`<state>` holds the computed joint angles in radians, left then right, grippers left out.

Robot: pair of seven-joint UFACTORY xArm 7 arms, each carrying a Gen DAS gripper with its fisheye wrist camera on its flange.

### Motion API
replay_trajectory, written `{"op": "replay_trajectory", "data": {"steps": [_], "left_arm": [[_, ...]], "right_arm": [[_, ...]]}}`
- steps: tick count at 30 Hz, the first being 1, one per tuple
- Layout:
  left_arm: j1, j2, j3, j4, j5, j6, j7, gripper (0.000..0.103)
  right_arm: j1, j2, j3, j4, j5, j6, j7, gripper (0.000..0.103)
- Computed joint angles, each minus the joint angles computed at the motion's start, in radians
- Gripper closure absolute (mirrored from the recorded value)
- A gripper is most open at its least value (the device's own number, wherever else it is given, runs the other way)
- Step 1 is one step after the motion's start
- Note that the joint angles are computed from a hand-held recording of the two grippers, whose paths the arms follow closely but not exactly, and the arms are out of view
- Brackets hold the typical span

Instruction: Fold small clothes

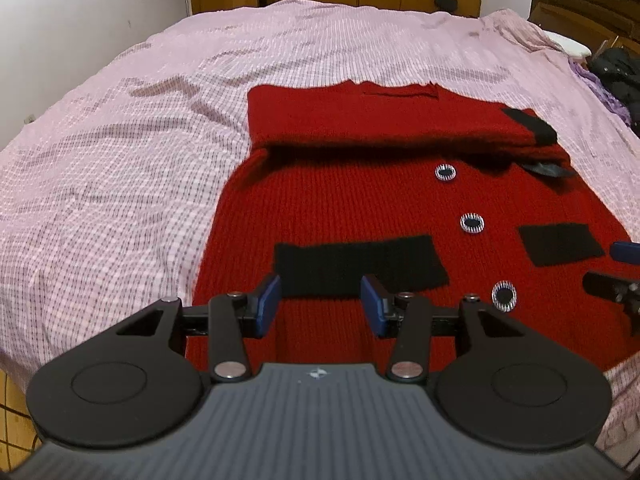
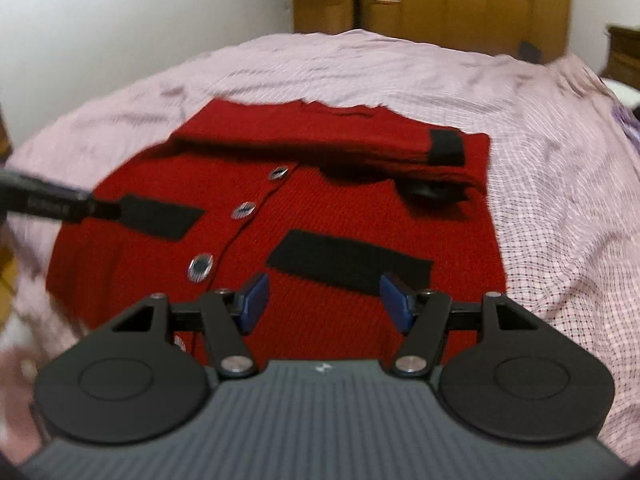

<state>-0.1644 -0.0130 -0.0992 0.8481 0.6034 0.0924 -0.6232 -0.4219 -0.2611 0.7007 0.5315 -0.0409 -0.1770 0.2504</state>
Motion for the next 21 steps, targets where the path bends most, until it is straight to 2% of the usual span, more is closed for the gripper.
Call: {"op": "replay_trajectory", "data": {"steps": [4,13,16,18,21], "left_arm": [[0.008,-0.034,-0.010,-0.050,0.004,-0.006,0.002,0.050],[0.034,-0.086,-0.049,-0.130,-0.057,-0.006,0.068,0.049],[0.051,-0.100,-0.071,-0.147,-0.053,-0.012,0.061,0.044],[0.065,-0.102,-0.084,-0.151,-0.039,-0.014,0.049,0.043],[0.063,-0.105,-0.086,-0.156,-0.059,-0.018,0.067,0.043]], "right_arm": [[0.025,-0.012,0.002,-0.009,-0.067,0.039,-0.051,0.039],[0.143,-0.021,-0.062,-0.007,-0.274,0.150,-0.116,0.039],[0.142,-0.016,-0.041,0.010,-0.350,0.202,-0.116,0.039],[0.089,-0.006,0.024,0.034,-0.429,0.237,-0.081,0.039],[0.065,-0.001,0.066,0.052,-0.516,0.278,-0.040,0.037]]}}
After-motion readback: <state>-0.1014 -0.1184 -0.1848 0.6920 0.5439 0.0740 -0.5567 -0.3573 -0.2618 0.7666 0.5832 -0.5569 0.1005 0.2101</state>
